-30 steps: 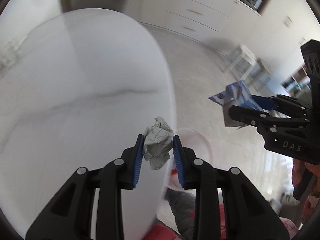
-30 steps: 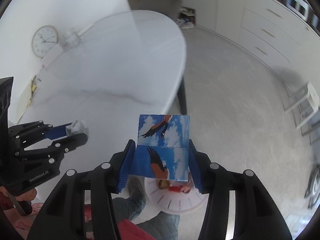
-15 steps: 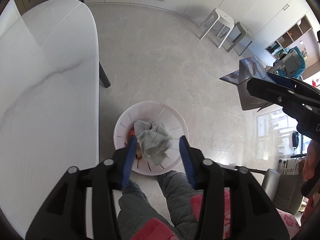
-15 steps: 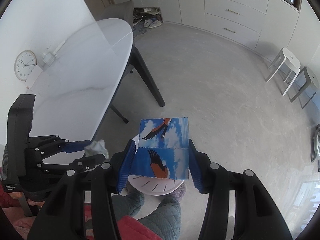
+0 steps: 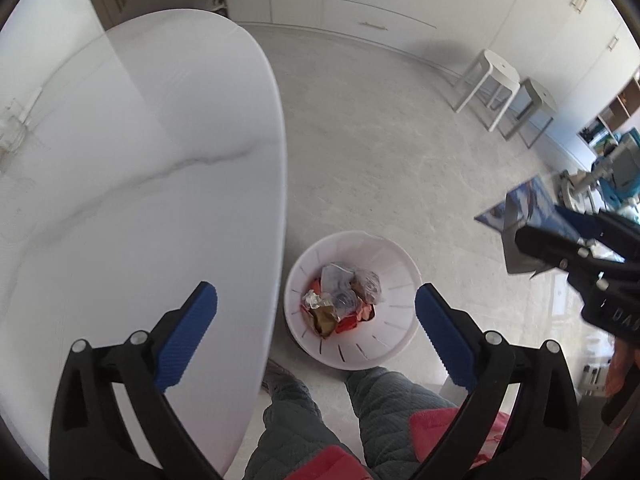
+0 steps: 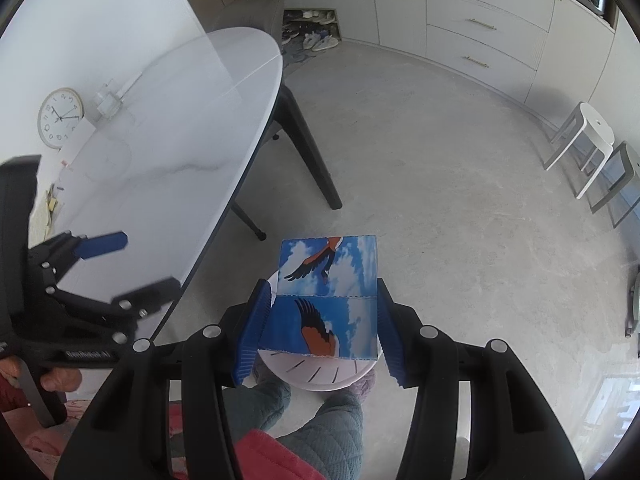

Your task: Collect trash

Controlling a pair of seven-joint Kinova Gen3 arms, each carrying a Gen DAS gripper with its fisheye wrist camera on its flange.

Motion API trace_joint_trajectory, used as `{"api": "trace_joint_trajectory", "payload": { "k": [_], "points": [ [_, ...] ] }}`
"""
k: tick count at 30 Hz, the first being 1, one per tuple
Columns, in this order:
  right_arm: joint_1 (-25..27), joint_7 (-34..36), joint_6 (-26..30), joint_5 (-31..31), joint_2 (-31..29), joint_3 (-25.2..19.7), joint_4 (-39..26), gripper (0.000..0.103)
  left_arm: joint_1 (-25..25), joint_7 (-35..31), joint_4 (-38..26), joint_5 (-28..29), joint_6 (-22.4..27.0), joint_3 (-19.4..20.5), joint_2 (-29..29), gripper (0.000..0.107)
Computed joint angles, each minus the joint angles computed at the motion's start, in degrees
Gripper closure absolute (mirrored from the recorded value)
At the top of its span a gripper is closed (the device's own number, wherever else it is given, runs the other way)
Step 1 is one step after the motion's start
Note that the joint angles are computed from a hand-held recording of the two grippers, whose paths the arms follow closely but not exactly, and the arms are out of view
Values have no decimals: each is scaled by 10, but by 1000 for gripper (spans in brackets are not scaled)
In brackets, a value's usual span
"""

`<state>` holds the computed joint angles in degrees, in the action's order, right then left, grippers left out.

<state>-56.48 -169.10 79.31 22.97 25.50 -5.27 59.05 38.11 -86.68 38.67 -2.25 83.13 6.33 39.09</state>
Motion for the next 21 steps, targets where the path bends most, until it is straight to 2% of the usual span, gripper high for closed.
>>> {"api": "trace_joint_trajectory", "payload": {
  "k": [10, 12, 13, 14, 21],
  "points": [
    [15, 40, -30, -45, 42, -4, -22, 50, -23, 23, 24, -5, -17, -7, -23, 12],
    [18, 47, -28, -61, 57, -4, -31, 37, -28, 25, 34, -7, -22, -8, -28, 13],
    [18, 51, -20, -68, 65, -3, -40, 27, -29, 26, 36, -8, -23, -7, -28, 13],
    [19, 56, -13, -74, 72, -2, -49, 22, -29, 28, 39, -10, -24, -8, -30, 13],
    [15, 83, 44, -102, 114, 12, -123, 7, -38, 38, 46, -17, -25, -8, -34, 13]
  ]
}}
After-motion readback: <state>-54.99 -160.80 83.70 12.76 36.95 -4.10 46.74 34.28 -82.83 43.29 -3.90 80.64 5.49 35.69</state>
